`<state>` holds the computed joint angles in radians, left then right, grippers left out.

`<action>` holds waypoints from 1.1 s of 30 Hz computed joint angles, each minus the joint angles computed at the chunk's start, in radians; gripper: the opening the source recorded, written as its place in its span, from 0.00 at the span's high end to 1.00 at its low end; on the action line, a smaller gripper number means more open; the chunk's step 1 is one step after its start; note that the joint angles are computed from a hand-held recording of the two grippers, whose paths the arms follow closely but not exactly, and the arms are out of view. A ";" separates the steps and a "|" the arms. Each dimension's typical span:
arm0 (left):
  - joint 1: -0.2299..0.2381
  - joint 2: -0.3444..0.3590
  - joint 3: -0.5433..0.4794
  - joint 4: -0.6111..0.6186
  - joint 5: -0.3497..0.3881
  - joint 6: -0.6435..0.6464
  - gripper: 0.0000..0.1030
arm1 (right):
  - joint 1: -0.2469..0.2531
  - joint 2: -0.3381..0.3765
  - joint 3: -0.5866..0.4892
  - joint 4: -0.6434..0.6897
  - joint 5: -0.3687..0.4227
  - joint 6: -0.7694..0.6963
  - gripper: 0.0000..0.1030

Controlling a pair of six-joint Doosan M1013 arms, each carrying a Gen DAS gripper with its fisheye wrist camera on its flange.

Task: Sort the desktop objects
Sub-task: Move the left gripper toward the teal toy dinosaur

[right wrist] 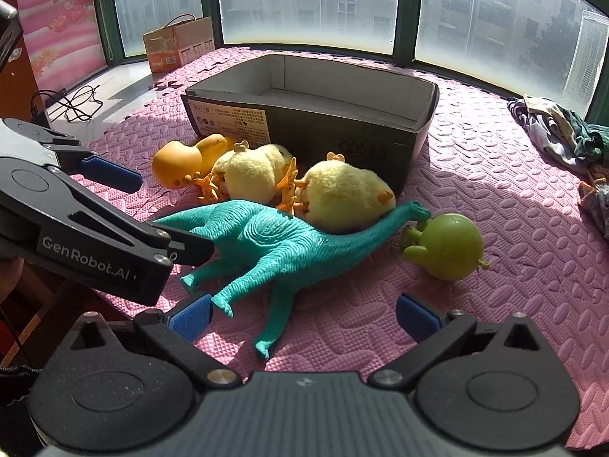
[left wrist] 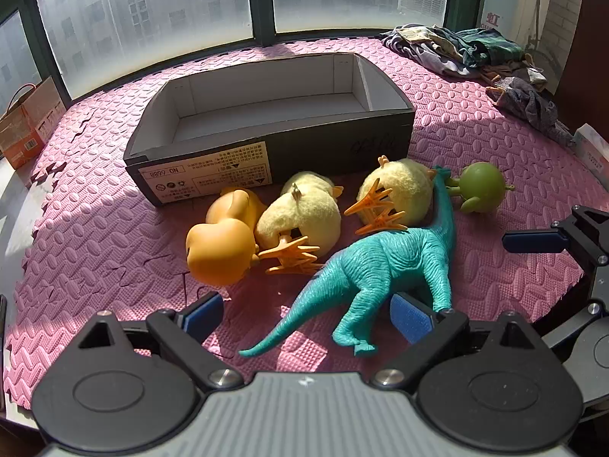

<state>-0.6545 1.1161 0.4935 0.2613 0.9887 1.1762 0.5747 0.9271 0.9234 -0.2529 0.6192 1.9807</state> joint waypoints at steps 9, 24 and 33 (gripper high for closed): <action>-0.003 0.013 -0.025 -0.007 0.023 0.021 0.00 | 0.000 -0.001 0.003 0.001 -0.002 0.001 0.00; -0.001 0.045 -0.087 -0.031 0.062 0.044 0.00 | -0.003 -0.001 0.007 0.018 -0.008 -0.002 0.00; 0.001 0.065 -0.125 -0.041 0.091 0.059 0.00 | -0.006 0.006 -0.006 0.042 0.004 -0.019 0.00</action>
<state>-0.6538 1.1812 0.3689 0.2203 1.0795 1.2355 0.5685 0.9336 0.9171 -0.2113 0.6228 1.9614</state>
